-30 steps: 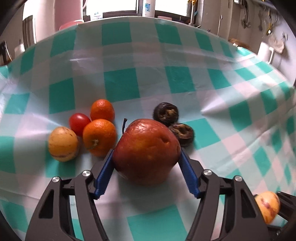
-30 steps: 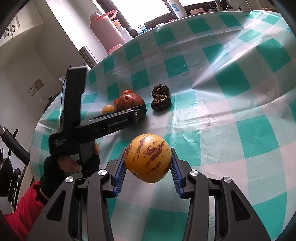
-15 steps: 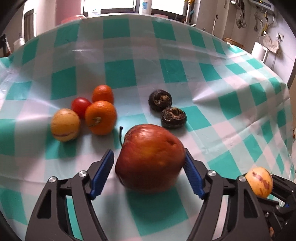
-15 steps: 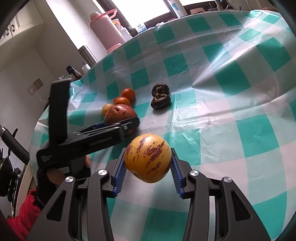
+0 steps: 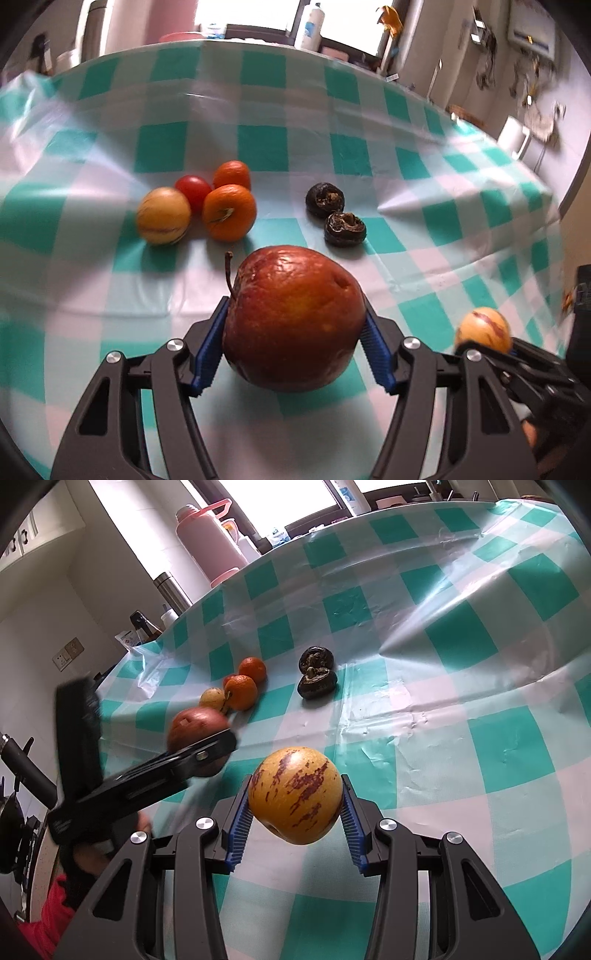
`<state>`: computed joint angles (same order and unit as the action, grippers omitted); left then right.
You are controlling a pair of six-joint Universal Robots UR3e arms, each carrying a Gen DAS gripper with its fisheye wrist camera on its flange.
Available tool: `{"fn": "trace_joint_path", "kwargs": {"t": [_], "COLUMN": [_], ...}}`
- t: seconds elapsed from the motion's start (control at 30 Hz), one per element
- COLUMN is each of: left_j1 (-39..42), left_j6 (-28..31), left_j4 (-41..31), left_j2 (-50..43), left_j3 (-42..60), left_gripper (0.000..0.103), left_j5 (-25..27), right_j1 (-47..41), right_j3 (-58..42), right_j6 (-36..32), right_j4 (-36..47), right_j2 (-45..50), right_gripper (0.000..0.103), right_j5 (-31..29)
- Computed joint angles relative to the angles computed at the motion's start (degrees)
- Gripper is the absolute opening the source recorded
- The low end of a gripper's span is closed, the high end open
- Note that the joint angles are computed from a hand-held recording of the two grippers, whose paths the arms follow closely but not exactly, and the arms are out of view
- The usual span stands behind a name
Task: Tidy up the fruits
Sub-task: 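Carry the apple and the melon-pear over the white box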
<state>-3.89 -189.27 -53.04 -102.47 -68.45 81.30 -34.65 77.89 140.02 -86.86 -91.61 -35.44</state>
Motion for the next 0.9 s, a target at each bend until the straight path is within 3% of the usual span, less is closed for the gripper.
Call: {"fn": "trace_joint_path", "kwargs": {"t": [0.1, 0.2, 0.3, 0.4, 0.5, 0.57, 0.73, 0.9], "left_j1": [1.0, 0.5, -0.1, -3.3, -8.4, -12.3, -21.9, -29.2], "left_j6": [-2.7, -4.1, -4.8, -5.0, -5.4, -5.8, -6.0, -5.1], "left_j4": [2.8, 4.8, 5.2, 5.5, 6.0, 6.0, 4.9, 4.6], "left_j2": [5.8, 11.0, 15.6, 18.4, 18.2, 16.6, 11.3, 6.1], "left_j3": [-6.7, -11.5, -15.1, -16.8, -16.4, -15.0, -9.0, -2.0], "left_gripper": [0.066, 0.066, 0.066, 0.066, 0.066, 0.066, 0.066, 0.066], "left_j5": [-0.9, 0.5, -0.2, 0.4, 1.1, 1.7, 3.7, 3.3], "right_j1": [-1.4, -5.6, -12.0, -21.9, -35.0, -41.9, -61.1, -71.1], "right_j3": [1.8, 2.0, 1.3, -3.4, -8.7, -10.9, -13.6, -17.4], "right_j6": [-0.1, -6.4, -18.6, -35.4, -52.8, -60.6, -76.0, -79.6], "right_j4": [-0.9, 9.1, 24.2, 45.2, 64.5, 72.1, 82.9, 83.9], "right_j2": [-1.8, -4.9, -9.6, -11.7, -11.8, -11.2, -8.8, -3.1], "right_gripper": [0.044, 0.044, 0.044, 0.044, 0.044, 0.044, 0.044, 0.044], "right_j5": [1.2, 3.8, 4.4, 3.5, -0.7, -3.8, -12.5, -15.2]}}
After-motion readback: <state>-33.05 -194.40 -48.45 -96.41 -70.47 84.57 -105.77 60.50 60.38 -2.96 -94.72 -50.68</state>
